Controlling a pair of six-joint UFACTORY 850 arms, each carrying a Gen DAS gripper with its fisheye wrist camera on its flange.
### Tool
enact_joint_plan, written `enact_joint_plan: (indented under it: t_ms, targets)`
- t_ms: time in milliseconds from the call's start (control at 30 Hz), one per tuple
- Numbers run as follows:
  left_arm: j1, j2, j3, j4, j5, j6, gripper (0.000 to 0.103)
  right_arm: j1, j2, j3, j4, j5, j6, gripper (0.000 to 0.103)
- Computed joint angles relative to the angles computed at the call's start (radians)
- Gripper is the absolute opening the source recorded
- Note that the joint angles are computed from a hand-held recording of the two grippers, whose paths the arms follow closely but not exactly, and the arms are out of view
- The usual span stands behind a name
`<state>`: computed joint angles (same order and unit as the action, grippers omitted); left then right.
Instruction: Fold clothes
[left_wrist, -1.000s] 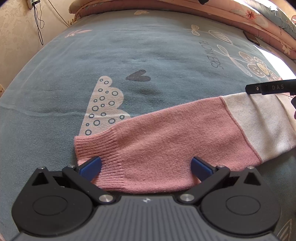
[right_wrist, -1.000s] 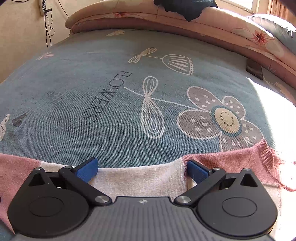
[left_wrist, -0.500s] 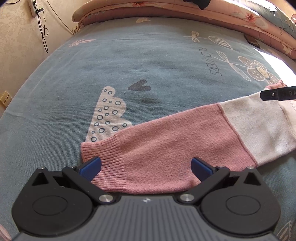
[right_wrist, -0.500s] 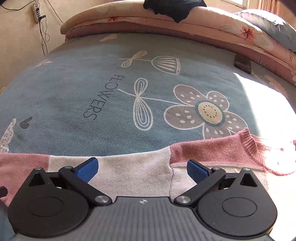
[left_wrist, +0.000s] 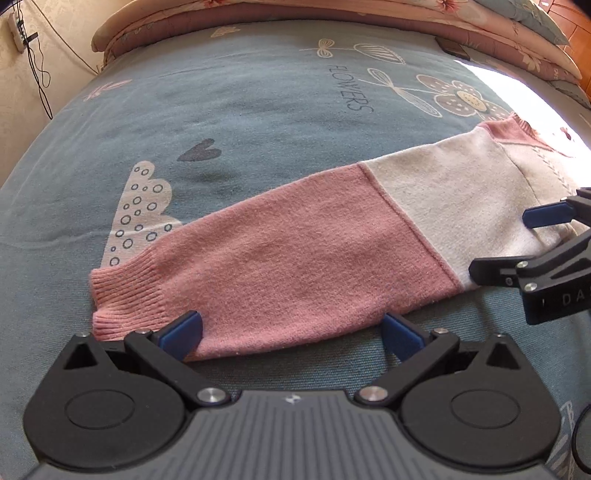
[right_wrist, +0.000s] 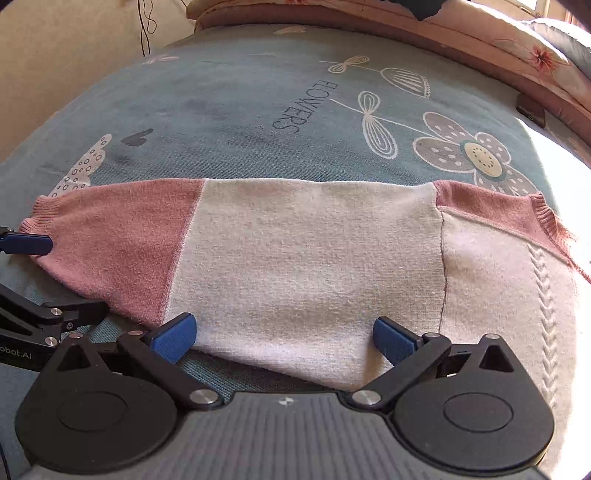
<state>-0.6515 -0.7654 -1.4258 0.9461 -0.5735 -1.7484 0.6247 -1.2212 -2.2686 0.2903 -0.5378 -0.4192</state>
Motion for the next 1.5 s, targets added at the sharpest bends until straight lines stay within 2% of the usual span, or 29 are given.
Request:
enact_joint_plan:
  t_ms: [133,233,333,433,500,567,667,700,767,800,933,1033,1167,1267,1400,1500]
  targets:
    - [0.0,0.024,0.008,0.087,-0.011,-0.085,0.102,0.0,0.003,-0.011,0.015,0.027,-0.03,0.103]
    - [0.016,0.005,-0.015,0.138,0.002,-0.12,0.102,0.003,-0.05,-0.105,-0.01,-0.017,0.033,0.103]
    - [0.035,-0.017,-0.026,0.041,0.03,-0.071,0.103,0.005,-0.061,-0.124,-0.019,-0.054,0.044,0.103]
    - [0.028,0.008,0.023,0.062,0.032,-0.164,0.103,0.005,-0.056,-0.114,-0.019,-0.095,0.04,0.103]
    - [0.025,0.026,0.04,0.027,0.025,-0.164,0.102,0.002,-0.036,-0.084,-0.005,-0.119,0.044,0.103]
    - [0.019,0.034,0.033,-0.004,-0.006,-0.131,0.102,-0.004,0.009,-0.017,0.045,-0.098,0.0,0.103]
    - [0.015,0.033,0.002,-0.051,-0.043,-0.032,0.102,-0.005,0.106,0.135,0.063,0.051,-0.032,0.103]
    - [0.013,0.028,-0.012,-0.059,-0.058,-0.01,0.102,-0.006,0.123,0.165,0.015,0.103,0.023,0.103]
    - [0.007,0.016,-0.041,-0.069,-0.085,0.012,0.102,-0.015,0.125,0.175,-0.1,0.14,0.188,0.103]
    - [0.002,0.007,-0.058,-0.076,-0.102,0.013,0.102,-0.024,0.117,0.167,-0.099,0.13,0.216,0.103]
    - [-0.019,-0.037,-0.138,-0.117,-0.174,0.024,0.102,-0.056,0.059,0.1,0.009,0.022,0.136,0.103]
    - [-0.039,-0.072,-0.21,-0.147,-0.223,0.052,0.102,-0.077,0.095,0.158,0.151,0.026,-0.047,0.103]
    - [-0.064,-0.139,-0.349,-0.173,-0.324,0.133,0.102,-0.106,0.14,0.222,0.284,0.067,-0.137,0.103]
    - [-0.078,-0.179,-0.44,-0.163,-0.371,0.155,0.102,-0.134,0.056,0.098,0.365,-0.085,-0.113,0.103]
    - [-0.085,-0.225,-0.543,-0.159,-0.433,0.195,0.102,-0.134,0.051,0.091,0.371,-0.101,-0.134,0.103]
    - [-0.086,-0.249,-0.6,-0.17,-0.467,0.236,0.102,-0.158,0.1,0.165,0.472,-0.081,-0.191,0.103]
